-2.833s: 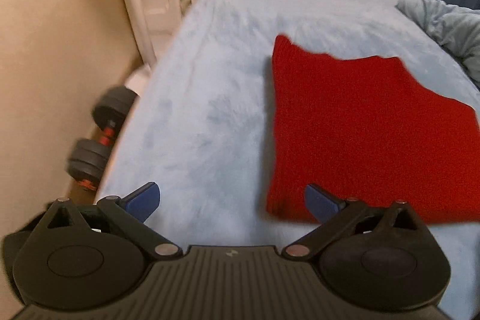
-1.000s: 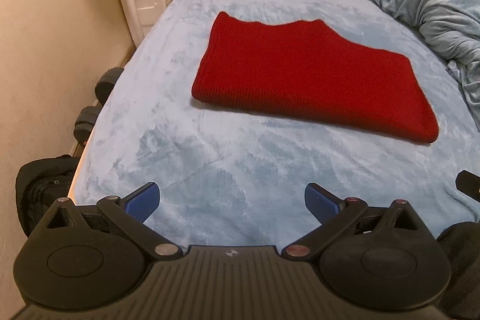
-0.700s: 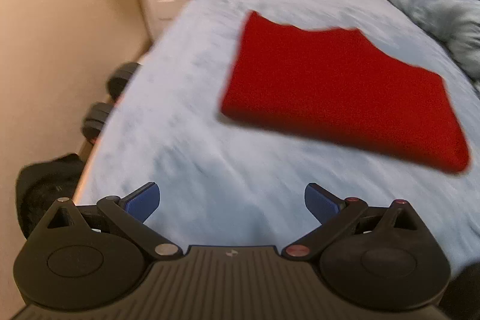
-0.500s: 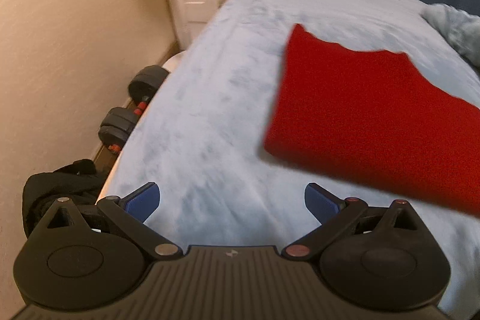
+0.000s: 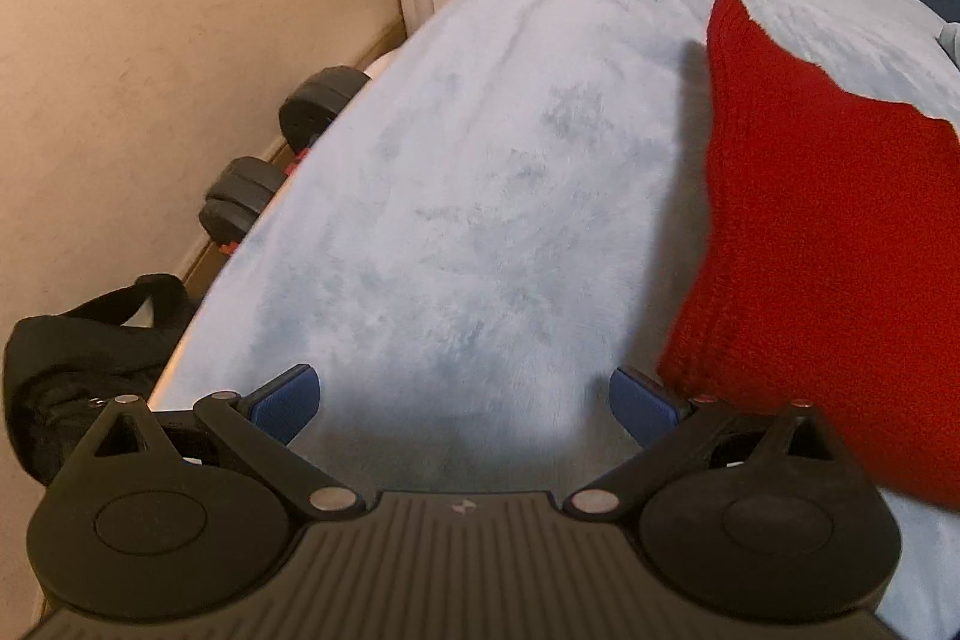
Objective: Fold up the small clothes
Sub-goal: 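Grasp the edge of the folded red cardigan with the right gripper, then lift the held edge and fold it over the cardigan with the right gripper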
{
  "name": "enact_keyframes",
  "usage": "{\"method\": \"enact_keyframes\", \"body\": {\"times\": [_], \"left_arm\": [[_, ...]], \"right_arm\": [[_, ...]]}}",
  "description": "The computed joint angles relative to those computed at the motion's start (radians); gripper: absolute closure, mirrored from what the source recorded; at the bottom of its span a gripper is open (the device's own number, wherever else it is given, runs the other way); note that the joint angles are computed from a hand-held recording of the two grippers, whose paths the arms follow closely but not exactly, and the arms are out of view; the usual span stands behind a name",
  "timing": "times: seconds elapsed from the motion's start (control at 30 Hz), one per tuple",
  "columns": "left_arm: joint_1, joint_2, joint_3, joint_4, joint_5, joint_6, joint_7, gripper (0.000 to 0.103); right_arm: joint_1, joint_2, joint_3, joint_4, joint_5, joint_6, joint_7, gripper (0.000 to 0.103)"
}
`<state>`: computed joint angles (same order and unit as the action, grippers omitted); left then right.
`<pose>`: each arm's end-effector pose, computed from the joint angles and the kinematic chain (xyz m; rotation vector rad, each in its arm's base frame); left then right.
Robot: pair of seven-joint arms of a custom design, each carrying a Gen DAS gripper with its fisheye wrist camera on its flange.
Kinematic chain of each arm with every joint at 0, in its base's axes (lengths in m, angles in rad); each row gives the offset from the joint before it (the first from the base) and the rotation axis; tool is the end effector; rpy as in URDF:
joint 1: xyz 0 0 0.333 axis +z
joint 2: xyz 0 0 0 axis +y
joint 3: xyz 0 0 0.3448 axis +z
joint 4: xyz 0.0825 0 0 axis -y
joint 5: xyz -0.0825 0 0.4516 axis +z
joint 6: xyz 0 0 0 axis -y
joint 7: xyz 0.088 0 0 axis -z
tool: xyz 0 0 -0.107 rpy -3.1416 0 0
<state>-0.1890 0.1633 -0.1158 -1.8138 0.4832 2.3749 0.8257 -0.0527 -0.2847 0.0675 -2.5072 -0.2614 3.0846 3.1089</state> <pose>0.6779 -0.2037 0.4943 -2.0172 1.7140 -0.3808 0.5280 0.0302 0.4730 -0.3501 2.2575 -0.1858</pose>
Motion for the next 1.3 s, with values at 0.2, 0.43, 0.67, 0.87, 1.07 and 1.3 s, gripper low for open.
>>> {"method": "enact_keyframes", "body": {"times": [0.2, 0.43, 0.67, 0.87, 1.07, 1.3], "left_arm": [[0.009, 0.01, 0.011, -0.027, -0.001, 0.068, 0.002, 0.0], [0.033, 0.008, 0.026, -0.016, -0.072, 0.085, -0.042, 0.0], [0.064, -0.024, 0.034, -0.04, -0.097, 0.11, -0.106, 0.0], [0.082, -0.009, 0.031, -0.017, -0.127, 0.097, -0.096, 0.0], [0.081, 0.003, 0.025, -0.008, -0.164, 0.112, -0.044, 0.0], [0.069, 0.006, 0.032, -0.009, -0.148, 0.115, -0.059, 0.0]], "right_arm": [[0.037, 0.037, 0.006, 0.131, -0.072, -0.305, -0.058, 0.086], [0.127, 0.173, 0.068, 0.488, -0.493, -0.678, -0.194, 0.088], [0.318, 0.432, 0.121, 0.805, -0.885, -0.57, -0.545, 0.088], [0.382, 0.56, 0.165, 0.807, -0.61, -0.498, -1.014, 0.087], [0.442, 0.521, 0.072, 0.761, -0.632, -0.396, -0.941, 0.087], [0.482, 0.484, 0.022, 0.715, -0.577, -0.337, -1.086, 0.087]]}}
